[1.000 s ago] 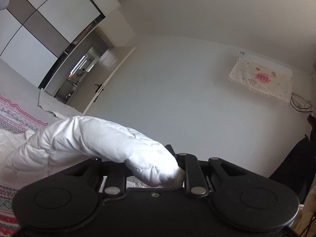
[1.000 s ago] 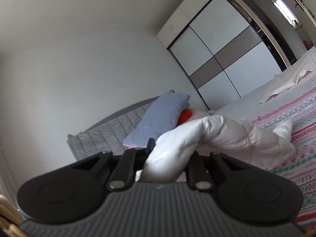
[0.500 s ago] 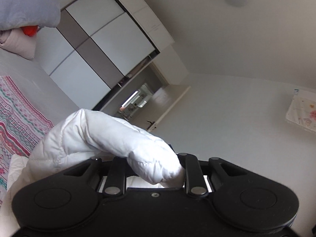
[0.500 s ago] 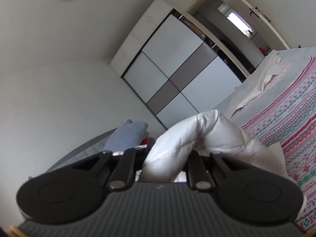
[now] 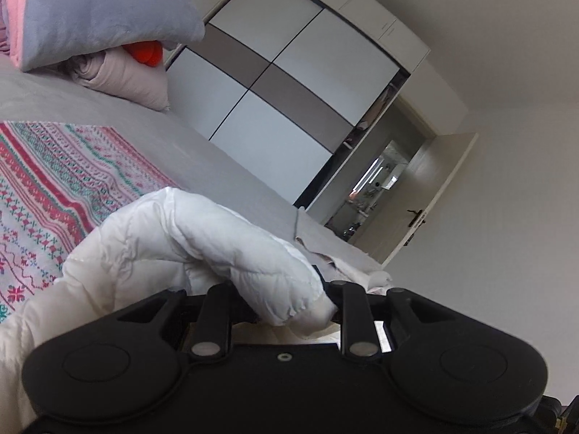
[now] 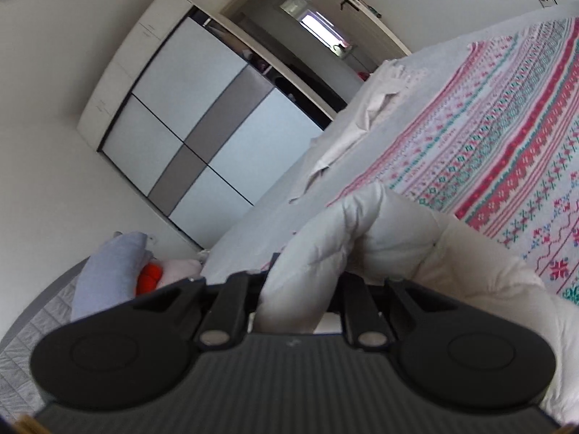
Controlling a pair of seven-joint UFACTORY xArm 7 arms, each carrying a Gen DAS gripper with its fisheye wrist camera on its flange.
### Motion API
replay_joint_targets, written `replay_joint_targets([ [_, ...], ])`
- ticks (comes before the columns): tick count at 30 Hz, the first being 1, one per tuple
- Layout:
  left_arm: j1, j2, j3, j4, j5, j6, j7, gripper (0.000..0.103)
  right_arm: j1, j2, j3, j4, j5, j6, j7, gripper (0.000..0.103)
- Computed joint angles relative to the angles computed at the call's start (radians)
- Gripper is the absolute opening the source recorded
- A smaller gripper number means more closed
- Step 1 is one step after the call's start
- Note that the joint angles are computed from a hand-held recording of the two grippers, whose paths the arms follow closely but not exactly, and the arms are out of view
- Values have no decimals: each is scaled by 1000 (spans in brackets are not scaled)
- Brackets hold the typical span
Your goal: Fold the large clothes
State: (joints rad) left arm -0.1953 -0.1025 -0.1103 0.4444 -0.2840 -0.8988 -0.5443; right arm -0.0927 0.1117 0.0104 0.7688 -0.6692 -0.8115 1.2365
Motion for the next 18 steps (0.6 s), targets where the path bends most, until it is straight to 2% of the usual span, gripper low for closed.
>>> replay_joint_targets([
  [4,3,92,4,58,-13,14,19,26,15,47,10,8,39,42,-79,11],
  [6,11,112,17,65,26,25,-34,26,6,63,14,11,27,39,-98,11],
  [9,34,107,37,58,110,40,-128,26,-16,90,27,27,4,23,-54,11],
  [11,38,88,37,46,133,47,-152,26,-28,101,32,41,-22,22,-21,11],
  [13,38,43,34,30,155,83,-144,33,-45,109,35,58,-70,12,16,16],
  [14,34,19,25,24,141,99,-112,44,-55,111,35,72,-106,10,41,21],
  [15,28,-1,10,23,108,110,-59,63,-65,109,35,88,-145,12,71,24],
  [16,21,-20,-11,24,61,117,1,75,-68,100,34,91,-167,10,88,30],
  [17,14,-35,-39,28,-9,121,79,94,-68,89,32,94,-185,8,101,37],
  [18,7,-43,-75,39,-97,115,181,98,-65,74,29,95,-196,6,106,42],
])
